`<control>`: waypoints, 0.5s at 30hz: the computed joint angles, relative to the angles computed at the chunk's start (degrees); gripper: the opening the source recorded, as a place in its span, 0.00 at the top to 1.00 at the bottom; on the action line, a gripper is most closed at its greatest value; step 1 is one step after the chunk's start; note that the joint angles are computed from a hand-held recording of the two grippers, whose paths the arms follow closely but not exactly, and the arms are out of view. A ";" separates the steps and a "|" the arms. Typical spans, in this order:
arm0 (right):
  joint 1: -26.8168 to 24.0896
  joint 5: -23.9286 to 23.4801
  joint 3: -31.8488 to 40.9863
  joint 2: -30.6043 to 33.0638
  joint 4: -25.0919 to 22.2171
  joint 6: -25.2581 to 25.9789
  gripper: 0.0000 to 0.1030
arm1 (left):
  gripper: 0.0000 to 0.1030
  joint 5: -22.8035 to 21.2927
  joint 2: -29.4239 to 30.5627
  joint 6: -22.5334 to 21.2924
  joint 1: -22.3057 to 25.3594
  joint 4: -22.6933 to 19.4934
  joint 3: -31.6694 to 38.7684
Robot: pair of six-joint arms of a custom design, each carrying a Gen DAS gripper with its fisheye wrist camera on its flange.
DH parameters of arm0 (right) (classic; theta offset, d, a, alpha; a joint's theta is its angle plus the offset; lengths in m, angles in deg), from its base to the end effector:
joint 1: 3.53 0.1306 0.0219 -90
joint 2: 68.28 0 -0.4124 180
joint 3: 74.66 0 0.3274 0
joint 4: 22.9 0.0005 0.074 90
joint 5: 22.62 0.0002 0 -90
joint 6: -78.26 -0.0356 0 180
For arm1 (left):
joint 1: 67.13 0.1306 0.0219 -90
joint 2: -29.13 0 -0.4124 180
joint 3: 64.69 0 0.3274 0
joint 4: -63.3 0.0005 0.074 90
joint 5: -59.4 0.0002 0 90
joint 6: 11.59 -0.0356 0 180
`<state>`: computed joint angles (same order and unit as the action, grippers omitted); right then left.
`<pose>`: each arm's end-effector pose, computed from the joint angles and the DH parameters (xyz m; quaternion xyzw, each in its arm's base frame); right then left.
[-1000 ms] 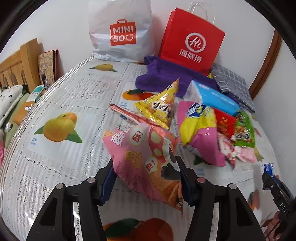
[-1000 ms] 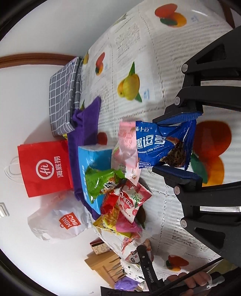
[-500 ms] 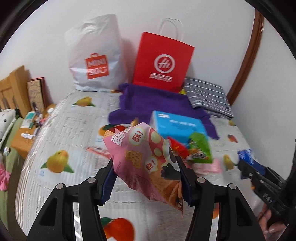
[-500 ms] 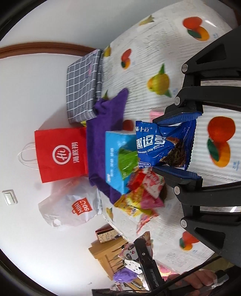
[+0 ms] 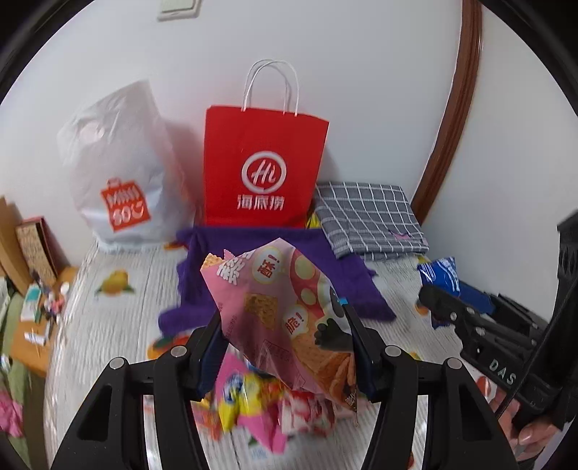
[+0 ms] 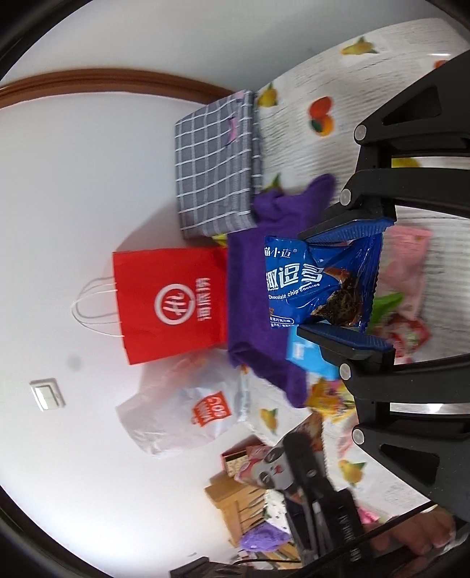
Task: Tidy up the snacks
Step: 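Lift both held snacks and carry them over the purple towel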
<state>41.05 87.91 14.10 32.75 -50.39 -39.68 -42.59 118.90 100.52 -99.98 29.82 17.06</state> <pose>0.3675 0.3439 0.3970 -0.0541 0.8925 0.1170 0.4323 0.3615 -0.2252 0.4251 0.0422 0.9068 -0.1040 0.4063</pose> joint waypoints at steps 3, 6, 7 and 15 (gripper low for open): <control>-1.82 -0.09 4.99 2.97 -1.49 2.88 0.58 | 0.45 -0.76 2.47 -2.24 1.37 -0.28 3.21; -3.33 -0.52 9.58 5.96 -2.66 5.24 0.58 | 0.45 -1.12 5.45 -3.75 3.28 -1.15 6.59; -4.01 -0.93 11.54 7.26 -3.12 5.94 0.58 | 0.45 -0.68 6.49 -3.98 4.11 -1.58 7.74; -6.88 -1.87 24.60 15.61 -7.44 11.45 0.58 | 0.45 -0.44 12.50 -5.66 7.96 -2.94 13.65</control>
<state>34.16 86.04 38.71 48.35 -57.83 -28.23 -43.03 131.40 94.86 -92.02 26.87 30.71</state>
